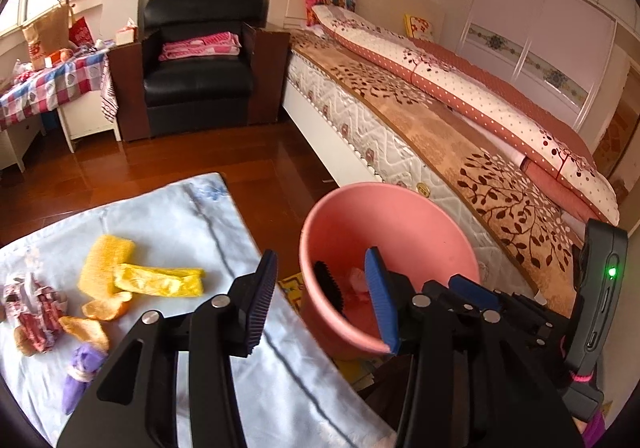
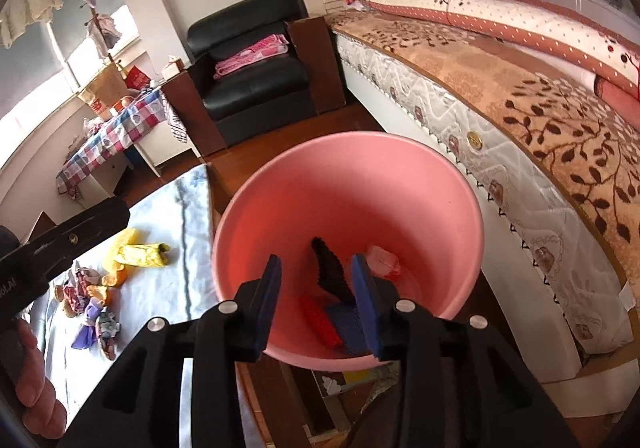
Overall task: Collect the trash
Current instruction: 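Carry both items over the pink bucket and open both tools to drop them, then move both open tools back over the table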
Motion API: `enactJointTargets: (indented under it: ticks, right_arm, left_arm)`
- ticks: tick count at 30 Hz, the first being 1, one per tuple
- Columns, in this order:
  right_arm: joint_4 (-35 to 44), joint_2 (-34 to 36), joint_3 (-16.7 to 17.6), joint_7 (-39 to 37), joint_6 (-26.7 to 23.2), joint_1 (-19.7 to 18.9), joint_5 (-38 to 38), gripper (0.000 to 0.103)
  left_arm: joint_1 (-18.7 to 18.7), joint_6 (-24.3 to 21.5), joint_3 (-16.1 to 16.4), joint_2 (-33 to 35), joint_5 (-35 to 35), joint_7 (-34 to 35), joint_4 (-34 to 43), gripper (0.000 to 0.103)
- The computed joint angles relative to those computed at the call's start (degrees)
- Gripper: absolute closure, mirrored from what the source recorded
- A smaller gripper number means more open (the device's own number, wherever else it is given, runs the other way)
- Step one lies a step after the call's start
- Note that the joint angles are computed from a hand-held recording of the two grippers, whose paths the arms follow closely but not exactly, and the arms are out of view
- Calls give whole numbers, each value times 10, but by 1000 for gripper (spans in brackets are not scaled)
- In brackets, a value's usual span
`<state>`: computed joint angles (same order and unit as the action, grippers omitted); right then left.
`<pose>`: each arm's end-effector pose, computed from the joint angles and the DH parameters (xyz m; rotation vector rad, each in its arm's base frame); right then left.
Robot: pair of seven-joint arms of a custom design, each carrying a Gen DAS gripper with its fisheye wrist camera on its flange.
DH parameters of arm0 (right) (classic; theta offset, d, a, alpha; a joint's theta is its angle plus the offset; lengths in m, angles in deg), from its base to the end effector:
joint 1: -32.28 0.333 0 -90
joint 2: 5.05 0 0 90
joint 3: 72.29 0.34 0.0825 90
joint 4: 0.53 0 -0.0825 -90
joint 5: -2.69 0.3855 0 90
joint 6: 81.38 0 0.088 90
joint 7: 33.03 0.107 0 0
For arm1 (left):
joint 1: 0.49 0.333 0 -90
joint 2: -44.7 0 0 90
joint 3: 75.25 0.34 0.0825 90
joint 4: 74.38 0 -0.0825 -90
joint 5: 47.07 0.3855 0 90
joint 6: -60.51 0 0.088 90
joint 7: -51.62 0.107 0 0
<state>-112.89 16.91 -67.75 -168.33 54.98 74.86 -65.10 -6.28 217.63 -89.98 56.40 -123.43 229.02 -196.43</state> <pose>0.4399 0.4557 0.3083 -1.0992 2.2132 -0.6680 0.5650 -0.1658 0.3589 -1.1703 2.4925 -1.1844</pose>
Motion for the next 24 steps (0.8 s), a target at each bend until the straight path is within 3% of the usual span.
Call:
enactJointTargets:
  ticks: [14,24]
  right_arm:
    - [109,65,-11,-76,22,36,-10,64]
    - [200,132,-35,-165,76,68,22,64]
  left_arm:
    - [22,13,44,-60,-138,163,-66,57]
    - [62,2,77,-54,-146,202,-72,57]
